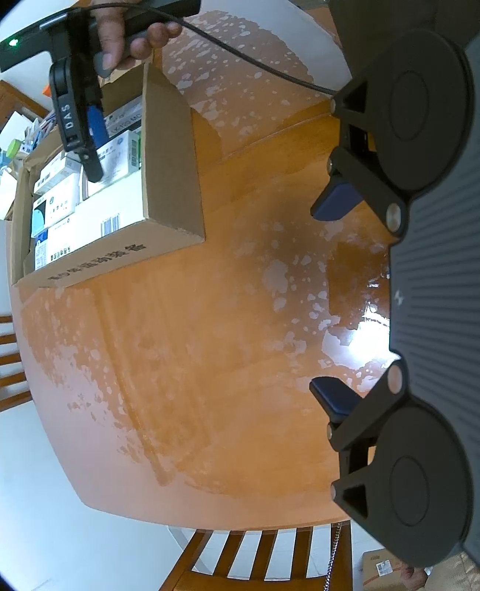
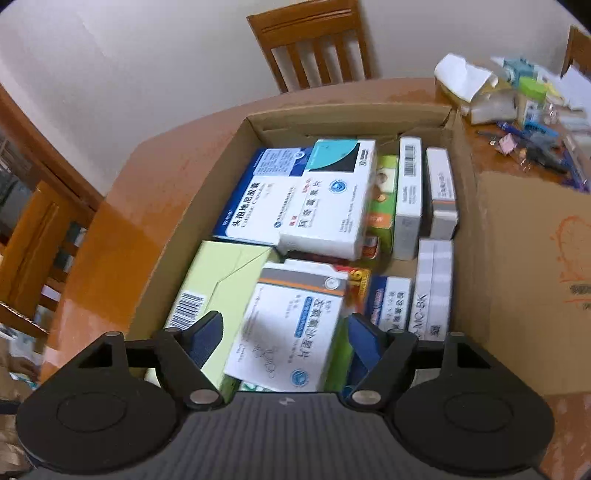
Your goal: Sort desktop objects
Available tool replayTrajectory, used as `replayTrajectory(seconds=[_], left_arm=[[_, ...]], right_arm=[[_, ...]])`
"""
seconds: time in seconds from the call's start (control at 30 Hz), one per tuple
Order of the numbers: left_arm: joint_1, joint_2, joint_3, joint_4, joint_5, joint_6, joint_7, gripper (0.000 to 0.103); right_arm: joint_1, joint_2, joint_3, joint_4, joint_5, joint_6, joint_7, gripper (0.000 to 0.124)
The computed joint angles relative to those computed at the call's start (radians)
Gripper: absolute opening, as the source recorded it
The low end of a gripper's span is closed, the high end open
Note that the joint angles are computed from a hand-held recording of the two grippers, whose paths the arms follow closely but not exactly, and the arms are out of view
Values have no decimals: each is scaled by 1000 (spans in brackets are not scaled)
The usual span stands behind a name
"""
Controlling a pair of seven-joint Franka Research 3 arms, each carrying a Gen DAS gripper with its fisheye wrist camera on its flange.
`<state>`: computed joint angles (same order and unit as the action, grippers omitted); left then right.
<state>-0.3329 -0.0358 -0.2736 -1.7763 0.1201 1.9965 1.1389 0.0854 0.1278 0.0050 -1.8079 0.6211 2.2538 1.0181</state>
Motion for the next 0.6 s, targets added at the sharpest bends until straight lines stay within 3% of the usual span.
replayTrajectory(seconds=[0.1,0.2,0.37,0.47,0.6], left_arm=[[1,-5,2,-12,-10,26,12,92],[4,-11,6,-29,-30,71,31,92],[5,-7,9,-42,-72,153,111,92],[3,0,11,-43,-131,203,206,92],[-8,28,2,-18,-220,232,346,92]], right_arm=[[9,-40,1,-47,-2,71,9,80],[7,-118,-5,-115,100,152,-25,82],[13,-281,-49,-257,290,204,-174,96],[-4,-379,-72,-370,262,277,-93,98],[-85,-465,-103,-490,142,324,182,99]])
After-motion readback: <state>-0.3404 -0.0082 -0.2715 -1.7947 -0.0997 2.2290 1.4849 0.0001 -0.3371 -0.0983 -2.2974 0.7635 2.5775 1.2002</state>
